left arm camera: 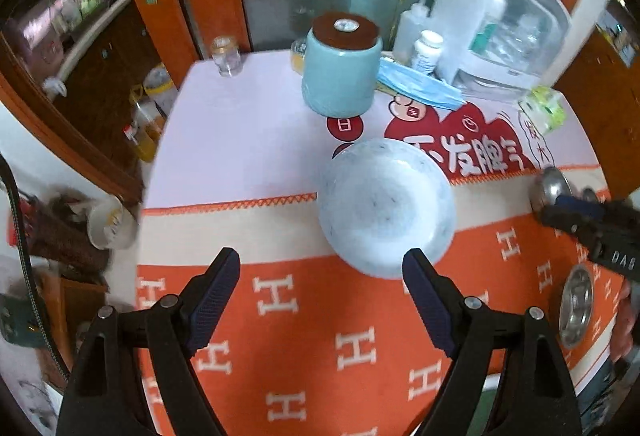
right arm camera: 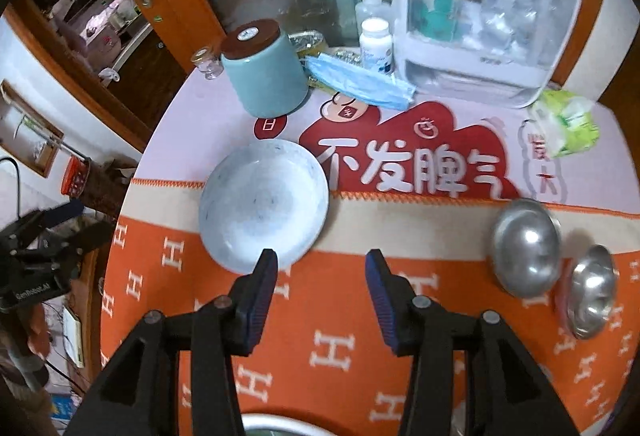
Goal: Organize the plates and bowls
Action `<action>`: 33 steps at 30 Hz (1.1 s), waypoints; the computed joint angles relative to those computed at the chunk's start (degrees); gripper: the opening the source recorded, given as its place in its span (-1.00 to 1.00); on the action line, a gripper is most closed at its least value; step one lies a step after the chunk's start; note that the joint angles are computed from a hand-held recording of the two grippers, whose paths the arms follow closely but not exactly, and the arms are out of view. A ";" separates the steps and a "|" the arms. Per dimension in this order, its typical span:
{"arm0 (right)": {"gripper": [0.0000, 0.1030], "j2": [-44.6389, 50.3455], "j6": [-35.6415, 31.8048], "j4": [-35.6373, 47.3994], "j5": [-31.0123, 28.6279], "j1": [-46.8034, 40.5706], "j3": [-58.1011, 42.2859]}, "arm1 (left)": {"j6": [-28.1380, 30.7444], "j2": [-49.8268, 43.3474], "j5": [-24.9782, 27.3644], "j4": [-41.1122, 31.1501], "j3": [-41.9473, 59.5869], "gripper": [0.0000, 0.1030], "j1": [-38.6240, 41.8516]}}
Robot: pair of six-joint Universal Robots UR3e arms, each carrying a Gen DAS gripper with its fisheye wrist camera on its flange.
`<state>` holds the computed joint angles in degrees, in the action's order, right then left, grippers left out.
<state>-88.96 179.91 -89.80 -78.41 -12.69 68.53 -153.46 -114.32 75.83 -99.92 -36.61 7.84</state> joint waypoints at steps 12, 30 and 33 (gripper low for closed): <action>-0.11 11.02 6.86 -14.50 2.65 -0.20 7.99 | -9.31 -15.29 0.38 9.90 -0.17 0.60 -2.56; -0.90 18.34 8.17 -18.29 4.99 0.75 8.68 | -7.31 -25.31 1.60 5.09 9.53 -0.71 -6.35; -0.90 17.87 8.50 -18.71 6.32 0.03 9.62 | -7.09 -26.20 0.67 3.64 10.76 -0.81 -5.51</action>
<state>-71.09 188.40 -108.51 -72.09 -12.66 78.15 -160.55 -140.52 76.50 -96.28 -25.85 2.33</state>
